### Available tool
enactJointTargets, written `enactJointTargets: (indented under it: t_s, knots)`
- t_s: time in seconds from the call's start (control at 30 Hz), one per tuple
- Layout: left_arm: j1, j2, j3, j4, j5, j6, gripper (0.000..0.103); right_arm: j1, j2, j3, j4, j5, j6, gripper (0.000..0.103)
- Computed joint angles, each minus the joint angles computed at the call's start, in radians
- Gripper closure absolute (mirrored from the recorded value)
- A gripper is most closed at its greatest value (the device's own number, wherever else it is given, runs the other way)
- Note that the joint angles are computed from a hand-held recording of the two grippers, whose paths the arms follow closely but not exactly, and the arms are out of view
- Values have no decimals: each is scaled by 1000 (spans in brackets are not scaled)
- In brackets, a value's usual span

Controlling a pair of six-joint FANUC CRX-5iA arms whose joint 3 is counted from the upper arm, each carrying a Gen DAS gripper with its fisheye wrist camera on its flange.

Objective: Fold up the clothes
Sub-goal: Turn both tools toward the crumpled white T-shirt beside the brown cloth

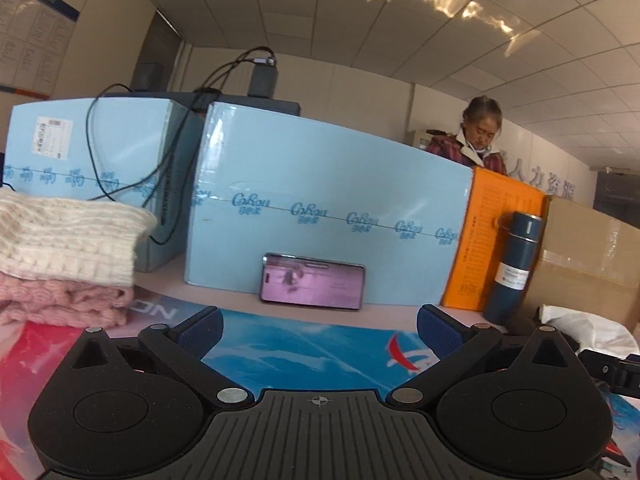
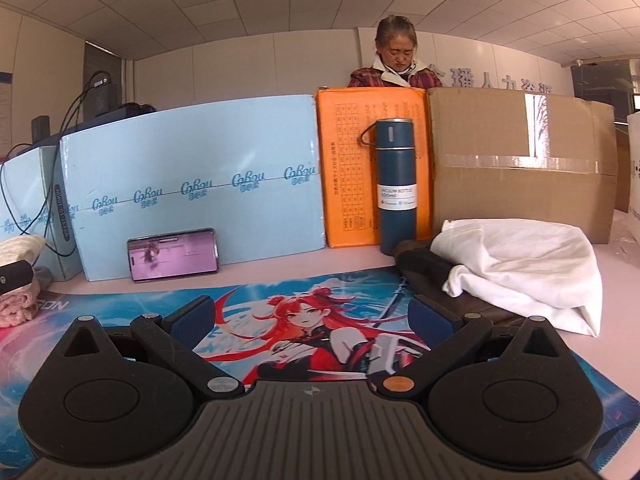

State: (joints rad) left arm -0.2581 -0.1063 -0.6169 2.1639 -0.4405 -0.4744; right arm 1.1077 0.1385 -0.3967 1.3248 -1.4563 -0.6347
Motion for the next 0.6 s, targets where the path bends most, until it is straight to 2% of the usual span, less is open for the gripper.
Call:
enactJointTargets:
  t_s: [0.1, 0.13, 0.2, 0.23, 0.33, 0.43, 0.5, 0.57, 0.6]
  knots:
    - [116, 92, 68, -379, -279, 393, 0, 19, -85, -87, -40, -55, -48, 0]
    - [141, 128, 109, -476, -372, 510, 0, 25, -116, -116, -52, -71, -62, 0]
    - [144, 202, 179, -552, -517, 633, 0, 27, -175, -166, -71, -86, -76, 0]
    - [135, 233, 209, -576, -561, 683, 0, 26, -200, -185, -79, -90, -82, 0]
    - [89, 309, 288, -622, -627, 771, 0, 1, -251, -219, -91, -82, -74, 0]
    - [41, 373, 350, -630, -650, 863, 0, -49, -262, -202, -122, -78, -3, 0]
    - [20, 425, 396, -627, -691, 929, 0, -105, -270, -192, -123, -26, 46, 3]
    - [-2, 460, 432, -624, -689, 987, 0, -170, -274, -176, -133, 60, 94, 4]
    - [-15, 473, 445, -618, -678, 1007, 0, -203, -273, -168, -139, 108, 121, 9]
